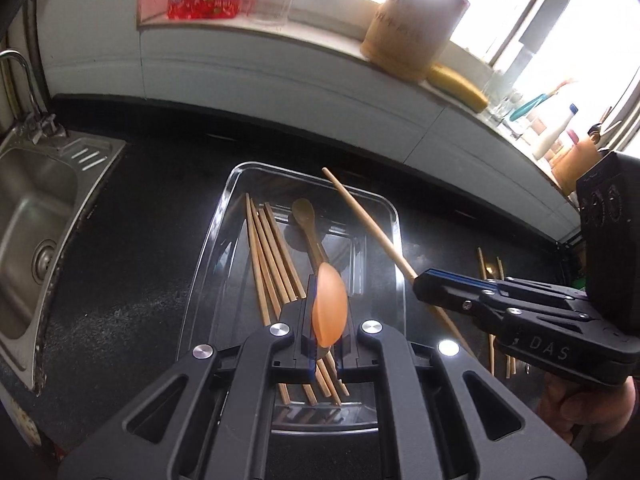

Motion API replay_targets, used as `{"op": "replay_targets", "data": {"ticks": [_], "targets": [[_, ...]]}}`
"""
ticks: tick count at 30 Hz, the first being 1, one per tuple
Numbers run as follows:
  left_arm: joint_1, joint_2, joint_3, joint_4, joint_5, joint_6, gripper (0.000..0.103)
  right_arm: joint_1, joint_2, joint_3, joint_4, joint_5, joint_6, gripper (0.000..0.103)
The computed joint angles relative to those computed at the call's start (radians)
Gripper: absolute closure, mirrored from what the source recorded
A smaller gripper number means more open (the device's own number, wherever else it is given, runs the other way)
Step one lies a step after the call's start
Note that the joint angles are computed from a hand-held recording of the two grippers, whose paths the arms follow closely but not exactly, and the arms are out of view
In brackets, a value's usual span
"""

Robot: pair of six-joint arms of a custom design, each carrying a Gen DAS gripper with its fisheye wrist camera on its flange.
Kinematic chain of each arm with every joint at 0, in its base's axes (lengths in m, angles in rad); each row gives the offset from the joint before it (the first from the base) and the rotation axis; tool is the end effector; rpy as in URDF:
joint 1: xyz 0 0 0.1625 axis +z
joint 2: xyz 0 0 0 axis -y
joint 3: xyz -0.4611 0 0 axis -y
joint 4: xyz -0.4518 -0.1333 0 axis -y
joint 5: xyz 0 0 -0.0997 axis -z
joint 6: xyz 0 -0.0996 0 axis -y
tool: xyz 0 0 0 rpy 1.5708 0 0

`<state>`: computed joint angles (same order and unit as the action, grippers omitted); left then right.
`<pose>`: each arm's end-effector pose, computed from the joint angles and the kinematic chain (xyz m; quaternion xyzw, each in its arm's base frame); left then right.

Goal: Organize utensils
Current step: 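Lift the spoon and chopstick with both tools and carry them over the tray, then open both tools to drop the spoon and chopstick into the tray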

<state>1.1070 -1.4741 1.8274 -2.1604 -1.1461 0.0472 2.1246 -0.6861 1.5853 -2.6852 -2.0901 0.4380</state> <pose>-0.1065 -0.6026 0.4002 0.2213 0.9455 -0.1560 0.1809 0.4678 -0.5970 0.0378 0.0281 -0.9609 0.2128 0.1751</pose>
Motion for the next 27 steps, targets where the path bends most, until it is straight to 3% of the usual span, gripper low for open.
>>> {"op": "replay_targets", "data": {"ticks": [25, 27], "targets": [[0.061, 0.105, -0.088, 0.079, -0.015, -0.017, 0.094, -0.071, 0.043, -0.056, 0.036, 0.079, 0.013, 0.094], [0.067, 0.106, -0.1, 0.101, -0.025, -0.037, 0.065, -0.072, 0.027, -0.043, 0.013, 0.067, 0.026, 0.058]]}}
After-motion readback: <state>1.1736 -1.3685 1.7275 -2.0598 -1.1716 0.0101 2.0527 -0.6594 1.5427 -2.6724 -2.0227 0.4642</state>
